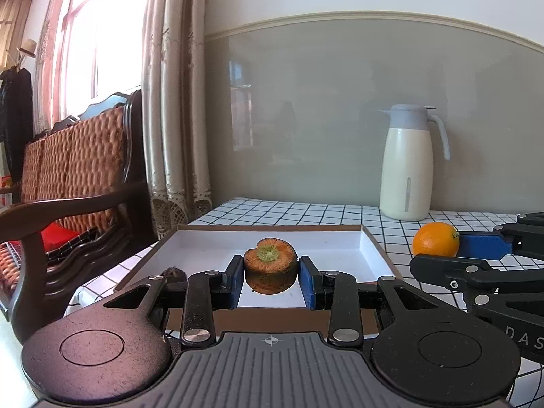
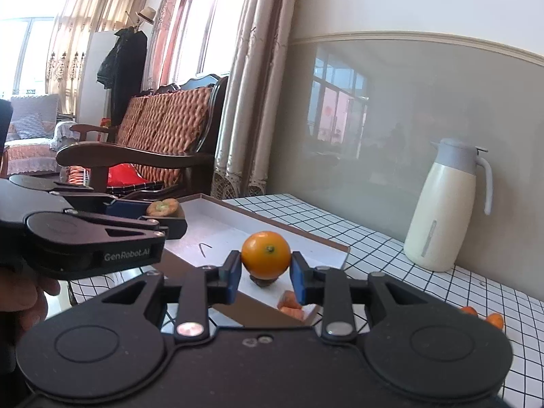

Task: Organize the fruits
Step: 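Carry the carrot piece and the orange over the white box with both grippers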

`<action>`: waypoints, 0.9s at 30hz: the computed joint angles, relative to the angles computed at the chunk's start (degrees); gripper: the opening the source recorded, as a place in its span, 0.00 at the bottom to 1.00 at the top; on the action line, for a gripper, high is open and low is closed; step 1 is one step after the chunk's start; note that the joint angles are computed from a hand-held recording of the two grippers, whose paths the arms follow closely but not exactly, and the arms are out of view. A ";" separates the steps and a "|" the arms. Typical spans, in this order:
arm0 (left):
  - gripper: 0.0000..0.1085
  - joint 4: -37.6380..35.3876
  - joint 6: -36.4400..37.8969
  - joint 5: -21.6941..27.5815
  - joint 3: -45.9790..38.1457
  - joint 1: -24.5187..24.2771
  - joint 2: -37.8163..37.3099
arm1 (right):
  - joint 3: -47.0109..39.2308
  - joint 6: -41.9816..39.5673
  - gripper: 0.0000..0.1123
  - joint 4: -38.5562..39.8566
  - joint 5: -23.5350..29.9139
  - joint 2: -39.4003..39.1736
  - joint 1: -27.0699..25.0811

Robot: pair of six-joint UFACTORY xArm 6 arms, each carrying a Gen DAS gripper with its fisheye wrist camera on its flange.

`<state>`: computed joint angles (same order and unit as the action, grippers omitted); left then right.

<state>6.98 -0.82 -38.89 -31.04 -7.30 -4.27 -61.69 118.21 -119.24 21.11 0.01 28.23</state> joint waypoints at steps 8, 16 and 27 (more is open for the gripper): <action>0.32 0.49 -0.63 -0.69 -0.02 1.71 0.35 | -2.31 1.24 0.20 -1.99 -1.24 1.79 0.16; 0.32 0.48 -1.59 0.53 -2.71 2.95 1.94 | -6.38 1.92 0.20 -4.09 -2.86 4.38 0.28; 0.32 0.42 -1.27 1.28 -7.65 3.61 5.18 | -11.17 -0.20 0.20 -2.89 -3.59 7.57 -0.87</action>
<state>7.40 -2.09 -37.62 -38.69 -3.69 0.91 -72.86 118.00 -122.14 17.53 7.58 27.36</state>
